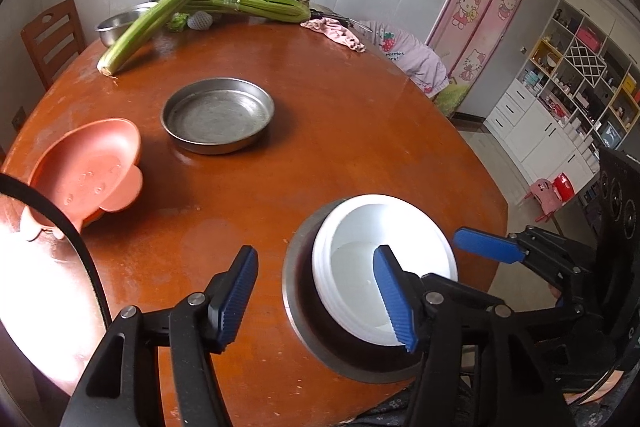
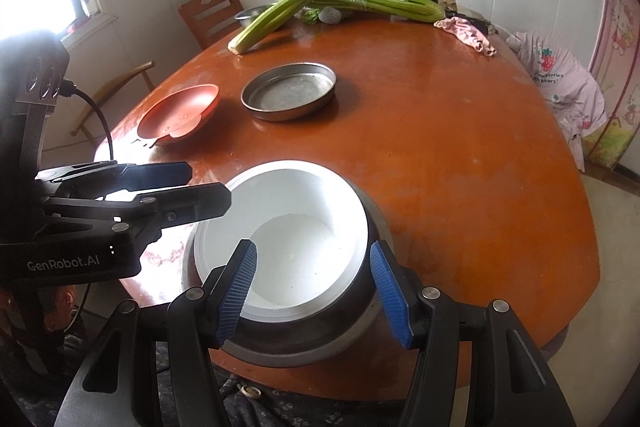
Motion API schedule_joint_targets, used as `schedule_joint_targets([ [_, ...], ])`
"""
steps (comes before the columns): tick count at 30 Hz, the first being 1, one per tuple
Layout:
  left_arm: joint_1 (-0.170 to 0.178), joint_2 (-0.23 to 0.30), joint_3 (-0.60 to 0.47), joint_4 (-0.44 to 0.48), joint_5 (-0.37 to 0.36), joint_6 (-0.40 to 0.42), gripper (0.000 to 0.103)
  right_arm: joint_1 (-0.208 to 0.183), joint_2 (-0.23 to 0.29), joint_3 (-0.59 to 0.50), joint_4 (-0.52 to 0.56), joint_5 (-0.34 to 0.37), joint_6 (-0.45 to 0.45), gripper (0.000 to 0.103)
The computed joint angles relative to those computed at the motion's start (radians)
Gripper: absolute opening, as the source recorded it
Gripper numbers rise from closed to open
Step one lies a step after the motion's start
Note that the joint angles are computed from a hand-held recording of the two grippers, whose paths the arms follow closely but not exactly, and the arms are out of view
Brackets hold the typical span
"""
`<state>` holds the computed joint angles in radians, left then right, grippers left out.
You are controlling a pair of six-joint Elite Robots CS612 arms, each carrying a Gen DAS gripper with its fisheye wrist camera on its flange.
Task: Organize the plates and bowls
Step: 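Lower the second white bowl into the first and open the right tool, then move both tools toward the flat steel plate on the table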
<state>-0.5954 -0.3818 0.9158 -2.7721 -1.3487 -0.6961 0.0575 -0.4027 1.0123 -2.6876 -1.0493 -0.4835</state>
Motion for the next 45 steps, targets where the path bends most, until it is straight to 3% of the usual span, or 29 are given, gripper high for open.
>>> schedule_joint_targets([
  [14, 0.019, -0.038, 0.087, -0.049, 0.045, -0.055, 0.062, 0.028, 0.009, -0.045, -0.029, -0.024, 0.015, 0.066],
  [26, 0.051, -0.055, 0.119, -0.088, 0.049, -0.06, 0.062, 0.064, 0.054, -0.151, 0.025, -0.045, 0.048, 0.074],
  [40, 0.106, -0.06, 0.074, -0.042, 0.072, -0.009, 0.062, 0.102, 0.143, -0.393, 0.096, -0.112, 0.125, 0.074],
  [45, 0.136, -0.032, -0.004, -0.007, 0.007, 0.016, 0.062, 0.108, 0.194, -0.52, 0.114, -0.156, 0.136, 0.074],
])
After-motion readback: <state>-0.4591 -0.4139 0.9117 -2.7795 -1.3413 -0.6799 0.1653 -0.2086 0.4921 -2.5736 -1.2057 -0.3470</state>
